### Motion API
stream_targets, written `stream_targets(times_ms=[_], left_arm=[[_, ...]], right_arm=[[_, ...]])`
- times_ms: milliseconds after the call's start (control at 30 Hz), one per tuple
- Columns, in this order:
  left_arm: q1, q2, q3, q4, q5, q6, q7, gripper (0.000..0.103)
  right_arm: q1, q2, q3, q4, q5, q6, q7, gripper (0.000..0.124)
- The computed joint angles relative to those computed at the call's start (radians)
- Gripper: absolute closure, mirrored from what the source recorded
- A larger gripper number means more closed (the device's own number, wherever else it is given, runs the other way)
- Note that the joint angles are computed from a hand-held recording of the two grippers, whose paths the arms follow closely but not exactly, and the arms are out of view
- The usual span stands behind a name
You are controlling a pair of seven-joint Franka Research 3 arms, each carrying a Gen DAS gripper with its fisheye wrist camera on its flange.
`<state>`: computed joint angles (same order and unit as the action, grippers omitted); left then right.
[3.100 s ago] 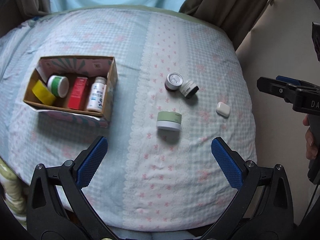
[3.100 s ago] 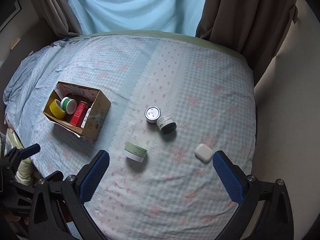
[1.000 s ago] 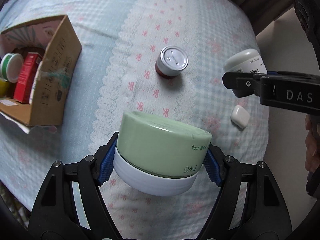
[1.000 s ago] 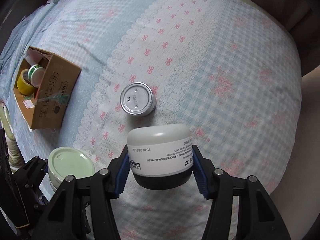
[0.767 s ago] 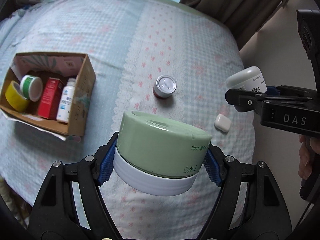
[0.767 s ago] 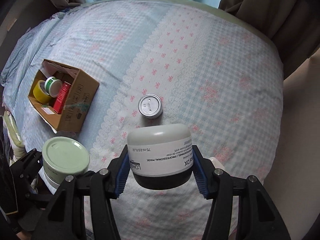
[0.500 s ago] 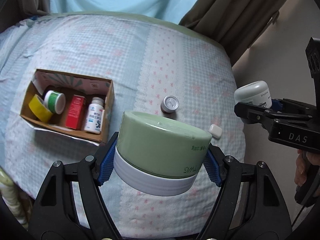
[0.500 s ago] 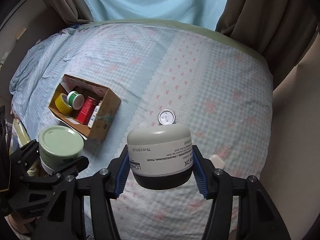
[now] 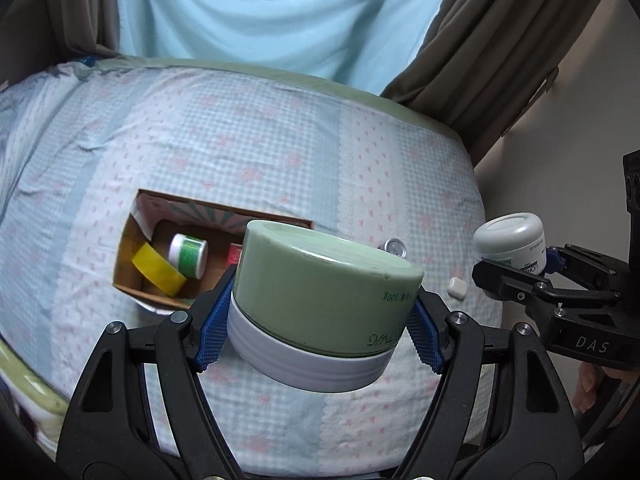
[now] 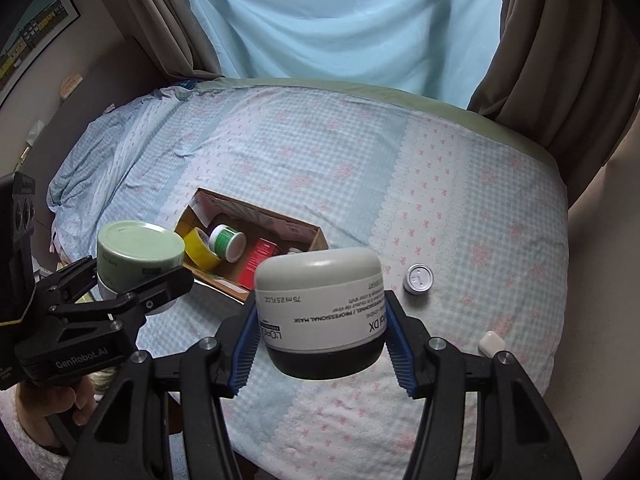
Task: Organize rigid objects
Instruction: 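Carry the pale-green jar and black jar over the cardboard box with both tools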
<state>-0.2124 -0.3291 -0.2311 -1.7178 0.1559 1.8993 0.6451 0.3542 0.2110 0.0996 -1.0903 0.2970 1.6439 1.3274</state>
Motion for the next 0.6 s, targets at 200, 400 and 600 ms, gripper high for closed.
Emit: stream_targets(times_ms=[200,400,600], left_arm=[[0.029,-0.081,0.129,-0.083,-0.094,0.002,0.255,0.03],[0.094,-0.091,0.213,-0.125,-0.173,-0.026,0.477,0.03],[0.168,-0.051,0.247,-0.158,-0.228,-0.019,0.587,0.03]], right_arm=[[0.094,0.037,0.028,0.032,-0.053,0.046,0.205,0.071],[0.179,0.083,0.041,0.05,-0.091,0.106,0.422,0.071],[0.245,0.178,0.046,0.124,-0.126,0.084,0.525,0.071]])
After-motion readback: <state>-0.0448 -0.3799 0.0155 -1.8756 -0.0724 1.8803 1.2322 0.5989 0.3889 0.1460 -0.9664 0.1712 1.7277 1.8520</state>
